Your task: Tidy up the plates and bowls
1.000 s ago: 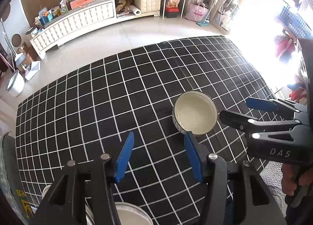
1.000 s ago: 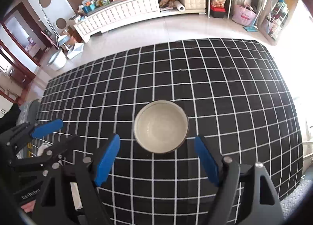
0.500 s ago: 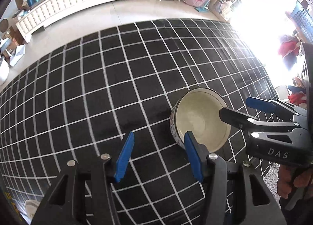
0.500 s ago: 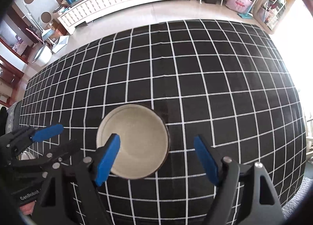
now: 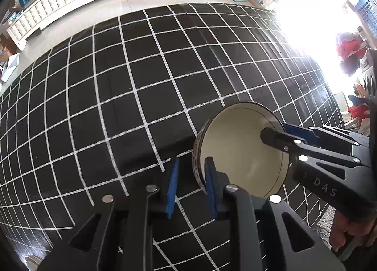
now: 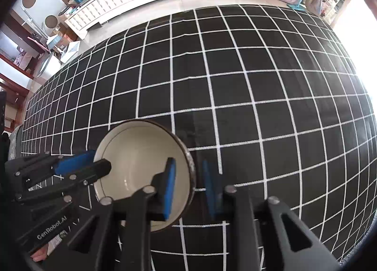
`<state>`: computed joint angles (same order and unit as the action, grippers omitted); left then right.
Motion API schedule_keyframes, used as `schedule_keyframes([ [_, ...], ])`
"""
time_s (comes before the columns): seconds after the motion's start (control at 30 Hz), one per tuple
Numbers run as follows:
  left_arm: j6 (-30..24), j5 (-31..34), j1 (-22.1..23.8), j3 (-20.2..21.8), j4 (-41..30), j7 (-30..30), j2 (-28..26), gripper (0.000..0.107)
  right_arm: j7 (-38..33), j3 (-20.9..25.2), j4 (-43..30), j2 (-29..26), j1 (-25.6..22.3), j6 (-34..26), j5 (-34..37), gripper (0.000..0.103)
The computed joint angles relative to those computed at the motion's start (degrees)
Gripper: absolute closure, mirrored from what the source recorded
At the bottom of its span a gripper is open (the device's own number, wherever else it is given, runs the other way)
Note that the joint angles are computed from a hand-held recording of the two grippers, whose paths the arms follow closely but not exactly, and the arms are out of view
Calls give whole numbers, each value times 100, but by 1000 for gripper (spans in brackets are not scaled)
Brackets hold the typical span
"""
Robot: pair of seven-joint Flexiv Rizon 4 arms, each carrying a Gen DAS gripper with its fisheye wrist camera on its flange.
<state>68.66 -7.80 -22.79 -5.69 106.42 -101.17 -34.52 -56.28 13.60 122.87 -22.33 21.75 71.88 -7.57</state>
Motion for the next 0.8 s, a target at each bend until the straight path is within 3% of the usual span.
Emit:
schedule_keyframes([
  [0.23,-68,177,-237,192,-206,-223,-138,97,-234,160,36,74,-189,-81,267,92],
  [0.57,-252,502,-495,396,-584,-684,-385,99,-291,132,153,160,-186,-22,446,93],
  [0.67,-232,515,-445,316,-610,-677,-417,99,-120,36,302,261,-100,68,332,92],
  [0.8,-124,396,-348,169,-464,-663,-385,100,-265,279,283,376,-287,-101,648,92],
])
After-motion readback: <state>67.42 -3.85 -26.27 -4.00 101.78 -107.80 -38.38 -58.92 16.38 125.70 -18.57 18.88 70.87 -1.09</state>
